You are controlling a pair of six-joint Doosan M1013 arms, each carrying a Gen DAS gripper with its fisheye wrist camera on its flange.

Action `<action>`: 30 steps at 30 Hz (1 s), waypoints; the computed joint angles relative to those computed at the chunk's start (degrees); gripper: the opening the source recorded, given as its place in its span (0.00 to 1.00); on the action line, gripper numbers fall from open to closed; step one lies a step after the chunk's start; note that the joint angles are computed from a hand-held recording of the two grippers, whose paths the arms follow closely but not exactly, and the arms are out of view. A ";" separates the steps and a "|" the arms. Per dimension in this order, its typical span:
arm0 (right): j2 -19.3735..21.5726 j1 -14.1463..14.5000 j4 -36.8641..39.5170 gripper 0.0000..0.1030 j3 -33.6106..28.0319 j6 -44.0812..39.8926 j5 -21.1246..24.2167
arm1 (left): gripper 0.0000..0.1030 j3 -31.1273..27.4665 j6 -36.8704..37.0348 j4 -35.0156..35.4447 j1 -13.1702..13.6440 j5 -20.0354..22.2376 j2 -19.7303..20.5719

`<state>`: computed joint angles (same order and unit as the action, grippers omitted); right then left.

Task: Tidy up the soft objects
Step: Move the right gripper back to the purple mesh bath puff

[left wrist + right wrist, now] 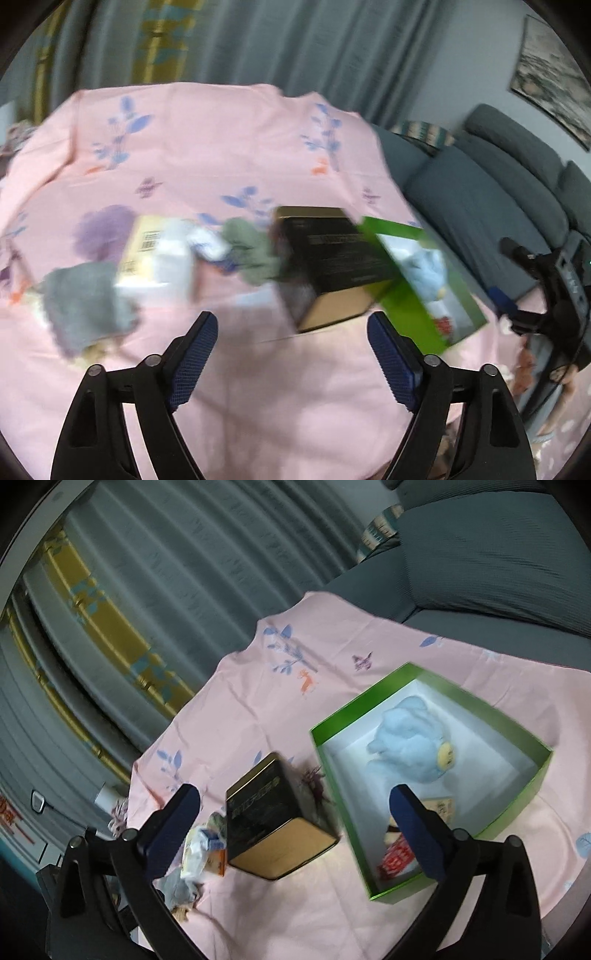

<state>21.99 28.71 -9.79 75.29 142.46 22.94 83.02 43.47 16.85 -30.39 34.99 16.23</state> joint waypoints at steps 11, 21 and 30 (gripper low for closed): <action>3.67 2.42 18.08 1.00 -6.23 -22.80 2.46 | 0.87 11.04 -18.33 10.11 4.47 0.86 -5.35; 11.10 6.43 22.40 0.99 -17.05 -31.09 12.20 | 0.87 16.12 -24.60 7.60 8.62 -0.83 -7.16; 18.09 10.17 15.84 0.99 -28.21 -30.68 22.69 | 0.87 17.36 -27.71 9.79 9.40 -1.33 -8.38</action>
